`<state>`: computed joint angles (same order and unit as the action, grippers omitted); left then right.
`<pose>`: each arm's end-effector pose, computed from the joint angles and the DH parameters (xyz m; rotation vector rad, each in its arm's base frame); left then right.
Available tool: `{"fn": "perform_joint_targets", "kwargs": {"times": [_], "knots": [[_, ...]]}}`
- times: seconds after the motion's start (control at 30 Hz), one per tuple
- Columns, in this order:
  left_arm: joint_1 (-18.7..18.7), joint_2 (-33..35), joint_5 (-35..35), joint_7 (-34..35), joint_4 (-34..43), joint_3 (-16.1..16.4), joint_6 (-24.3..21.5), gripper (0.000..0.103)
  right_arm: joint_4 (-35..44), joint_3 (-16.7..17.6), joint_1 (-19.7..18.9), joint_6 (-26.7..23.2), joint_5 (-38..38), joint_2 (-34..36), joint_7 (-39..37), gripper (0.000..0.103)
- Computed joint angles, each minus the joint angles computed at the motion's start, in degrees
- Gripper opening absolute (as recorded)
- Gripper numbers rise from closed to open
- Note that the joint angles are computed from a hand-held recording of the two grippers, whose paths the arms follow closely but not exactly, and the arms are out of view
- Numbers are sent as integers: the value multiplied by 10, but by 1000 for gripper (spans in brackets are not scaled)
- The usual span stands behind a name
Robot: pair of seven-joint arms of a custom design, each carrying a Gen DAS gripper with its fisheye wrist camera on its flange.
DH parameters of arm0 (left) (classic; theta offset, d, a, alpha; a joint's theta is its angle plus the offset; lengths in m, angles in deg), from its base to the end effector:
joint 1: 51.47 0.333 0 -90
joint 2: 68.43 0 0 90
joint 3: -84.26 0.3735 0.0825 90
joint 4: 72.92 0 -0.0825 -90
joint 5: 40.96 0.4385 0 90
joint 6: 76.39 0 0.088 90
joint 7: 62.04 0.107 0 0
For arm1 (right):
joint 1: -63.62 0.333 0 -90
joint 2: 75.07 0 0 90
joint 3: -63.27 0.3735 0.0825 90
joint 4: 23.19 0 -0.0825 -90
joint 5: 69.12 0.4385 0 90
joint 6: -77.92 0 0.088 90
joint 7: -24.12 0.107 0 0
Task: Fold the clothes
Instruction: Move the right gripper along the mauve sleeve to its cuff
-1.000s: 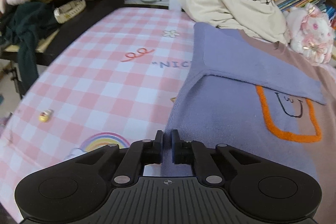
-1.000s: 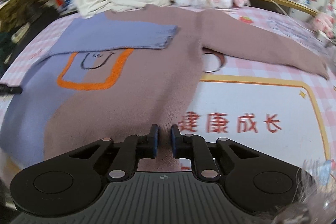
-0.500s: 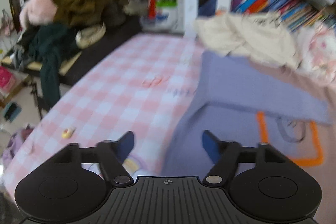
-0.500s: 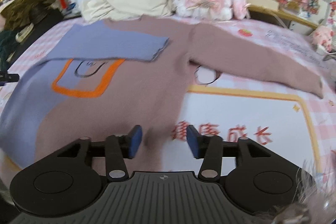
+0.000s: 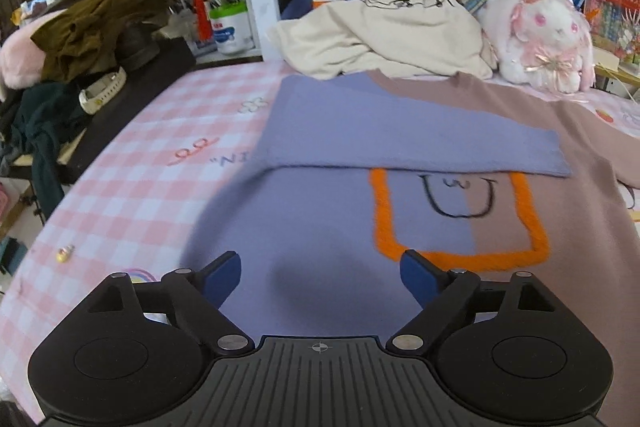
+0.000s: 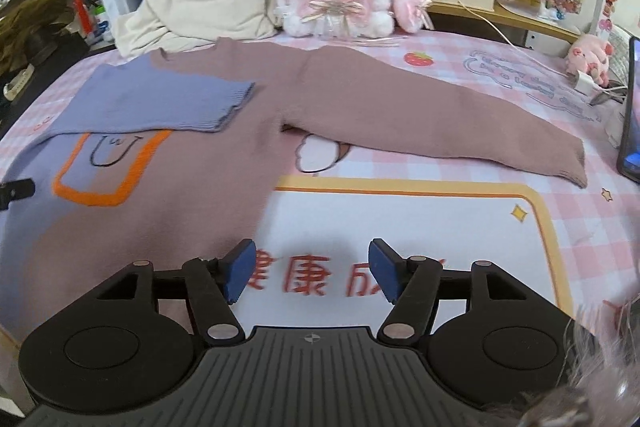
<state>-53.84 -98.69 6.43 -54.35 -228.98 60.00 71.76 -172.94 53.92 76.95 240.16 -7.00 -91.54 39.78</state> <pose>0.3624 -0.1930 0.4166 -1.9570 1.3981 -0.4597 0.4617 -0.0133 0.3993 -2.0347 1.3655 -0.3895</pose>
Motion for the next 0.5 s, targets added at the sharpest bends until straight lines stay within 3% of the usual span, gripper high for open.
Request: {"fn": "perform_joint_targets", "kwargs": {"times": [0.27,0.5], "knots": [[-23,24,-13,-23,24,-14,-44,90,20,-9,-23,-32,10,21,-31,60],[-49,45,-4,-51,44,-22,-94,94,64,-3,-45,2,99,67,-109,63]]}}
